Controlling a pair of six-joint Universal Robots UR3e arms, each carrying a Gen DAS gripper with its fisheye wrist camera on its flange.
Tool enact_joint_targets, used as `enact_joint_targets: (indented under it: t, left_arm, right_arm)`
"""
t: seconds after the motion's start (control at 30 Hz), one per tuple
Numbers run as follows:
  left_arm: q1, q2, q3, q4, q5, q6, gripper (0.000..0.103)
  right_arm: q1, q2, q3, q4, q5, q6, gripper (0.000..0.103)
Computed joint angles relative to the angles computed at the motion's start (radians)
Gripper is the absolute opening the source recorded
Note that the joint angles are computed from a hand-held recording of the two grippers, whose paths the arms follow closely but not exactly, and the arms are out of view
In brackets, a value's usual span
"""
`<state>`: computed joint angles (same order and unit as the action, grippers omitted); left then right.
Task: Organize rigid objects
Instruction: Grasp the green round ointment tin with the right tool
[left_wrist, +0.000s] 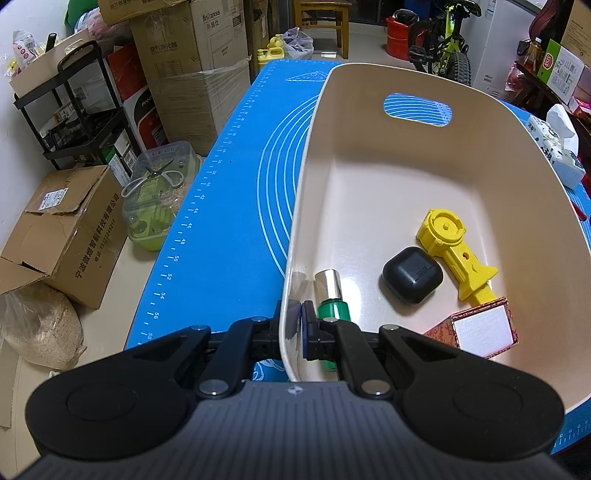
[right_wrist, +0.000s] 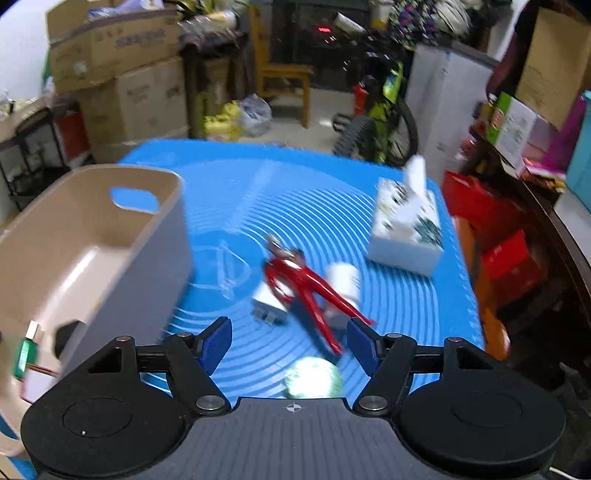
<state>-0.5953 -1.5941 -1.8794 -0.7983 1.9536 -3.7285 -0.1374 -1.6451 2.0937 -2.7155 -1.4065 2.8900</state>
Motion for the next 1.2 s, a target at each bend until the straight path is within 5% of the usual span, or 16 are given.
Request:
enact_joint_targets:
  t: [0.67, 0.83, 1.03, 1.2]
  left_arm:
    - [-0.002, 0.0, 0.002, -0.004, 0.001, -0.003, 0.009]
    - [0.0, 0.002, 0.001, -0.004, 0.0, -0.001, 0.009]
    - [-0.006, -0.002, 0.007, -0.011, 0.007, -0.008, 0.009]
    - [-0.006, -0.002, 0.008, -0.012, 0.007, -0.009, 0.009]
  right_arm:
    - [-0.013, 0.238, -0.055, 0.018, -0.045, 0.018, 0.073]
    - [-0.001, 0.237, -0.061, 0.04, -0.032, 0.012, 0.054]
    - [0.051, 0.235, -0.05, -0.042, -0.138, 0.038, 0.054]
    - [0.03, 0.154, -0.017, -0.091, -0.094, 0.09, 0.054]
